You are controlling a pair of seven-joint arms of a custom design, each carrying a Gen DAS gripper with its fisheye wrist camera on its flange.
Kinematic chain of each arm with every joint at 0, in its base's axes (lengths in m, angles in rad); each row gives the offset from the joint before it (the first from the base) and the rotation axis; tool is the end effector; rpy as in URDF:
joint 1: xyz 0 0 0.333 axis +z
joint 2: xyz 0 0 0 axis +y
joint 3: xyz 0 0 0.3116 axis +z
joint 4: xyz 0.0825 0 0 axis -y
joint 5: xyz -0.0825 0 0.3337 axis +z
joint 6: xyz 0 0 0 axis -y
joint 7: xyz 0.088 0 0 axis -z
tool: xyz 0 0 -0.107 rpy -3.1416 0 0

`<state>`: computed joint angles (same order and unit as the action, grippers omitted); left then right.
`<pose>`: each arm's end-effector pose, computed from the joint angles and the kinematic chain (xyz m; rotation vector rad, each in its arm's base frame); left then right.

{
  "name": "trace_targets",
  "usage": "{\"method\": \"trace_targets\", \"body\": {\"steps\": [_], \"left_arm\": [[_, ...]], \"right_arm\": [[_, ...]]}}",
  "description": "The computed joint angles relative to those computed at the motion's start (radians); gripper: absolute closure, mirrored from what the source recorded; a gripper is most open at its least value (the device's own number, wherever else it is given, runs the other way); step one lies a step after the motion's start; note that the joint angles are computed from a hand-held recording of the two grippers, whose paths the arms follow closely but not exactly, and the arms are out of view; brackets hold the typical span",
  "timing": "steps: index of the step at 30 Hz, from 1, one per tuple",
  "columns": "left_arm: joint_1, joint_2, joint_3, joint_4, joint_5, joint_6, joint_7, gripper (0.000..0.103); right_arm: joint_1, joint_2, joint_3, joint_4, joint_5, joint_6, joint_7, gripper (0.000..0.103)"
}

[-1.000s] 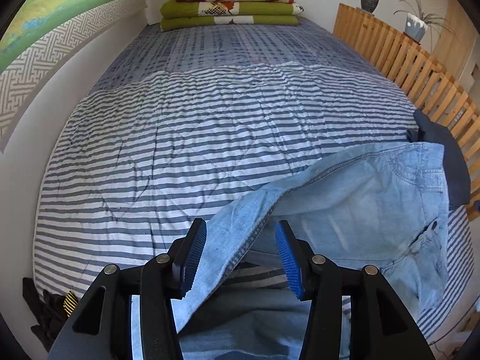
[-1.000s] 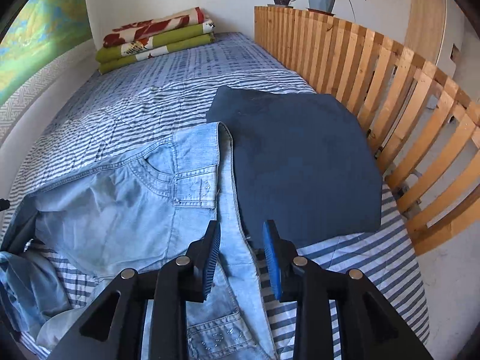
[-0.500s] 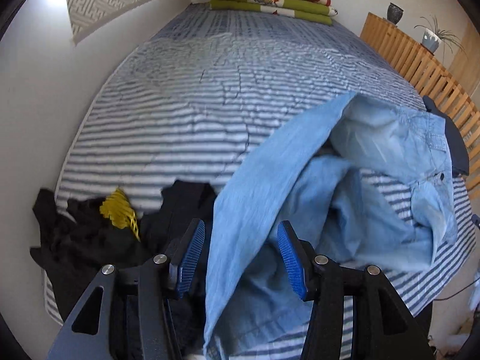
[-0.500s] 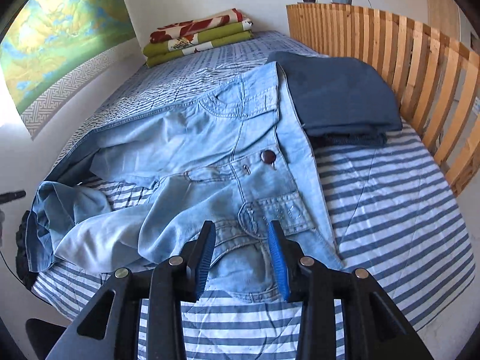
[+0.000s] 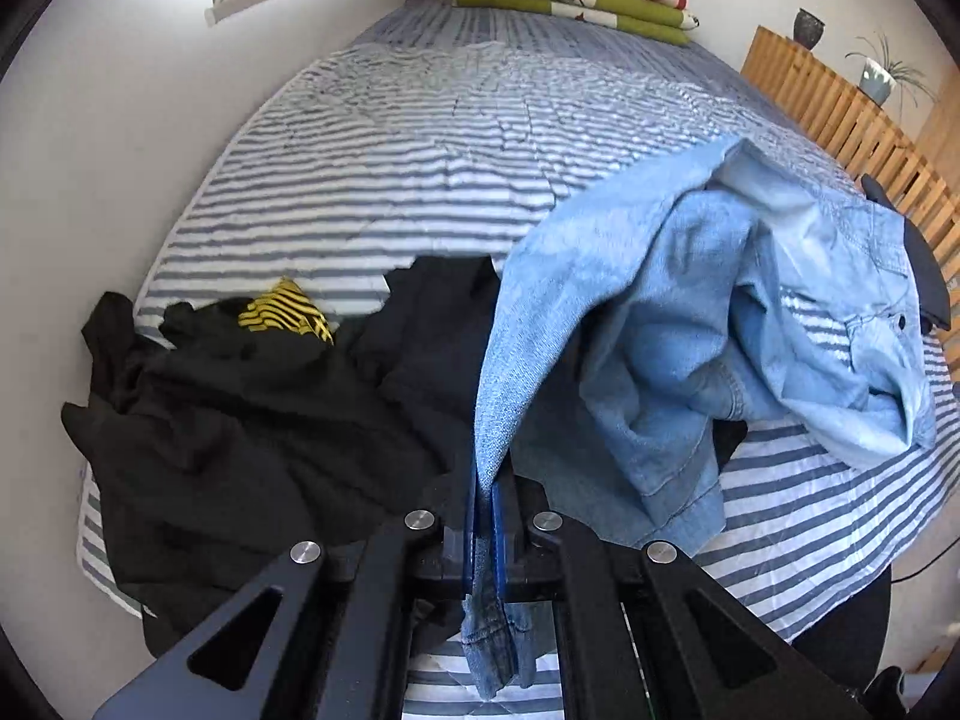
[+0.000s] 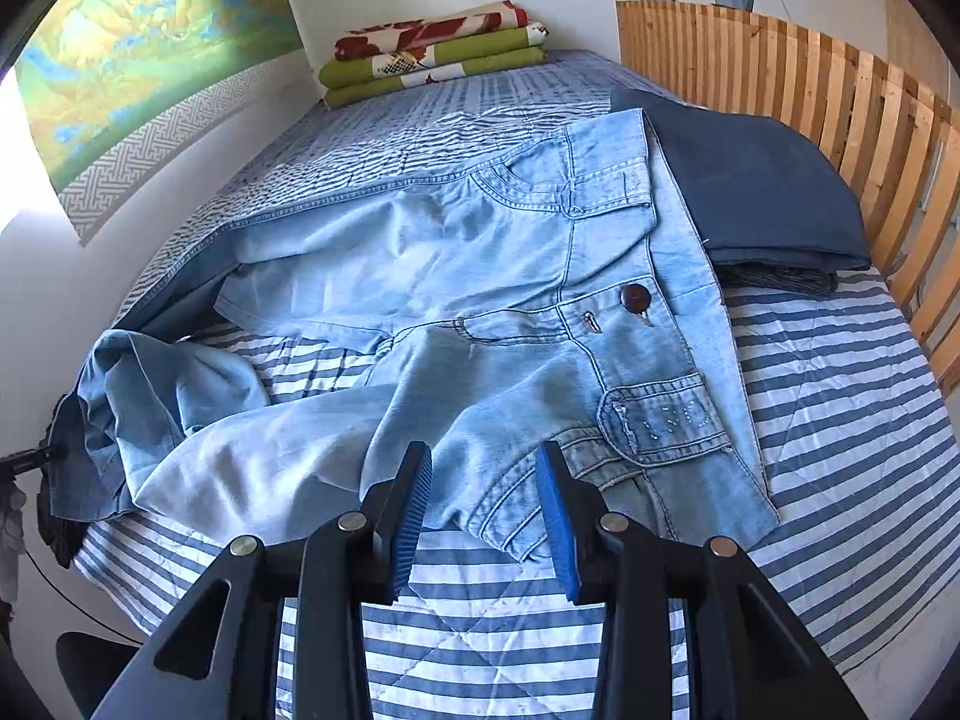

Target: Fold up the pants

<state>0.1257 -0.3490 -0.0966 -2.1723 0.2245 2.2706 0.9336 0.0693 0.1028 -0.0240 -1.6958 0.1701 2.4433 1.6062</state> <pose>0.4407 0.0124 0.5921 -2.3637 1.3103 -0.3901 0.5917 0.0278 0.6069 -1.7175 1.8665 -0.4334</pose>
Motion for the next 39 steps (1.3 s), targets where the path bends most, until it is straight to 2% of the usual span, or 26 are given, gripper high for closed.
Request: {"method": "trace_targets", "body": {"steps": [5,9,10,12,13,14,16,20,23,25,27,28,30,34,39], "left_arm": [[0.023,-0.028,0.023,0.087,0.014,-0.019,0.038,0.1],[0.085,0.021,0.022,0.203,0.119,-0.084,0.035,0.1],[0.106,0.062,0.018,0.25,0.17,-0.119,0.032,0.096],[0.144,0.176,0.002,0.377,0.301,-0.255,-0.019,0.081],[0.144,0.232,0.011,0.438,0.321,-0.326,-0.028,0.064],[0.14,0.261,0.029,0.468,0.32,-0.35,-0.034,0.059],[0.126,0.25,0.055,0.441,0.308,-0.291,-0.036,0.059],[0.099,0.184,0.053,0.349,0.341,-0.23,-0.069,0.052],[0.09,0.119,0.044,0.284,0.336,-0.205,-0.1,0.052],[0.076,0.05,0.055,0.203,0.273,-0.123,-0.102,0.052],[0.045,0.011,0.082,0.13,0.136,-0.039,-0.039,0.047],[0.032,0.01,0.078,0.114,0.09,-0.023,-0.009,0.047],[0.011,0.033,0.061,0.102,0.024,-0.01,0.035,0.046],[-0.021,0.124,0.028,0.109,-0.072,0.019,0.054,0.046],[-0.052,0.237,0.008,0.14,-0.135,0.072,0.041,0.046]], "right_arm": [[0.005,0.003,-0.001,0.02,-0.026,-0.004,0.026,0.07],[0.01,0.015,-0.003,0.04,-0.062,-0.008,0.055,0.07],[0.013,0.02,-0.003,0.047,-0.075,-0.011,0.066,0.07],[0.014,0.03,-0.005,0.059,-0.093,-0.018,0.08,0.07],[0.016,0.033,-0.006,0.062,-0.106,-0.018,0.091,0.07],[0.017,0.035,-0.007,0.062,-0.115,-0.019,0.101,0.07],[0.011,0.029,-0.008,0.054,-0.109,-0.026,0.103,0.07],[0.001,-0.003,-0.018,0.01,-0.137,-0.03,0.112,0.07],[-0.019,-0.013,-0.03,-0.016,-0.121,-0.042,0.135,0.07],[-0.035,-0.016,-0.035,-0.03,-0.092,-0.064,0.143,0.07],[-0.039,-0.023,-0.042,-0.055,-0.129,-0.063,0.186,0.068],[-0.041,-0.027,-0.047,-0.068,-0.16,-0.056,0.216,0.067],[-0.049,-0.033,-0.056,-0.093,-0.205,-0.039,0.277,0.064],[-0.082,-0.047,-0.072,-0.138,-0.189,-0.028,0.354,0.057],[-0.118,-0.065,-0.079,-0.188,-0.1,-0.031,0.338,0.053]]}}
